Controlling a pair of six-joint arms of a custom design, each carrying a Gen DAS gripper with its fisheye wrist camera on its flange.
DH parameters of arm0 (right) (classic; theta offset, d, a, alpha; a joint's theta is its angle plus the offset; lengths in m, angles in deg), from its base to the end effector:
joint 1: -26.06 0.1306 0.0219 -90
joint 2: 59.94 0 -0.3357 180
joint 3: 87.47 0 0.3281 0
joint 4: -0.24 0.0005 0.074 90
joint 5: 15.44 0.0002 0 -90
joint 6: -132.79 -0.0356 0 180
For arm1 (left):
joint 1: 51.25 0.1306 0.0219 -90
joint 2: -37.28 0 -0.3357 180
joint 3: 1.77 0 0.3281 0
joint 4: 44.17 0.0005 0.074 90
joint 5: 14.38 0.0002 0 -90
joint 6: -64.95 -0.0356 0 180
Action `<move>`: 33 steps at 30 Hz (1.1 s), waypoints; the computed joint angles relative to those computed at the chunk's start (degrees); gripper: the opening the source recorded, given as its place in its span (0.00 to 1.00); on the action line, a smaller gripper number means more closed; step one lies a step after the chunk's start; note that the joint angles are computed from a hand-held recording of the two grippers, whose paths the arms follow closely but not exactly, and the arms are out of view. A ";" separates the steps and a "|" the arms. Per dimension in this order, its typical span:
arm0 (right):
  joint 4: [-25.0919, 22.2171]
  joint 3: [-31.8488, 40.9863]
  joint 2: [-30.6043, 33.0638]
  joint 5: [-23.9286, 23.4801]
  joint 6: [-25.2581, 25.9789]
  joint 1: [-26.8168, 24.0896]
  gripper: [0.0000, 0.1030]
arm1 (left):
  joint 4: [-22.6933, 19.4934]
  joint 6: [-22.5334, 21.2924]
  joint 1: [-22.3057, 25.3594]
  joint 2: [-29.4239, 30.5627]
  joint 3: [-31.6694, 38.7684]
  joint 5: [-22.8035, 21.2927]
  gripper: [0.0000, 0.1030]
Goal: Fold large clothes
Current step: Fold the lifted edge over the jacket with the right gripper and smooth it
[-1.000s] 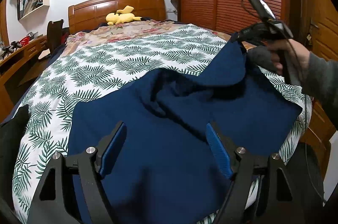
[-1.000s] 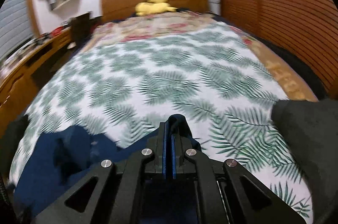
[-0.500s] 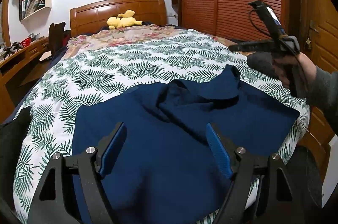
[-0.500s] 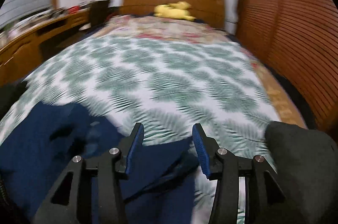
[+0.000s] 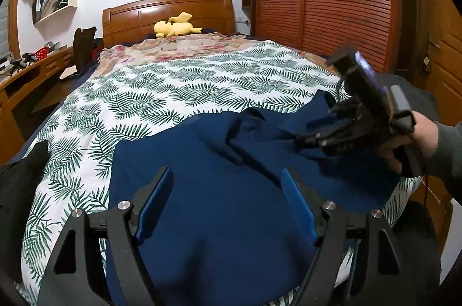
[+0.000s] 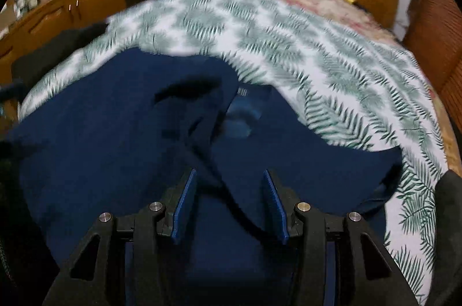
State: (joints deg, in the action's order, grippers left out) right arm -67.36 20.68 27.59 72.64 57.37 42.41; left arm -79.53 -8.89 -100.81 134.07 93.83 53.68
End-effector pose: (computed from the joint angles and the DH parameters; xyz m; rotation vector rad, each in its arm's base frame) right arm 0.3732 0.1102 0.5013 -0.6527 2.3000 0.0546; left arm 0.3182 -0.3536 0.3932 0.4179 2.1249 -0.2379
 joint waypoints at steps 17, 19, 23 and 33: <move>-2.89 30.27 19.98 8.82 -2.54 3.10 0.03 | 0.18 0.37 0.21 -0.89 -0.80 -0.23 0.75; -6.61 35.40 24.04 8.98 -4.70 3.01 0.03 | 0.21 0.32 0.23 -0.88 -0.85 -0.09 0.76; -6.11 37.47 26.31 10.77 -8.01 3.42 0.17 | -0.19 0.14 0.14 -0.68 -0.73 -0.10 0.76; -3.45 32.82 19.00 10.53 -10.38 -1.69 0.56 | 0.03 -0.01 0.14 -0.59 -0.48 0.05 0.76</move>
State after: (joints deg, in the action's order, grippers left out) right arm -70.81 53.50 46.59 83.16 46.98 40.72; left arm -79.50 -8.90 -100.67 133.47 93.35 53.73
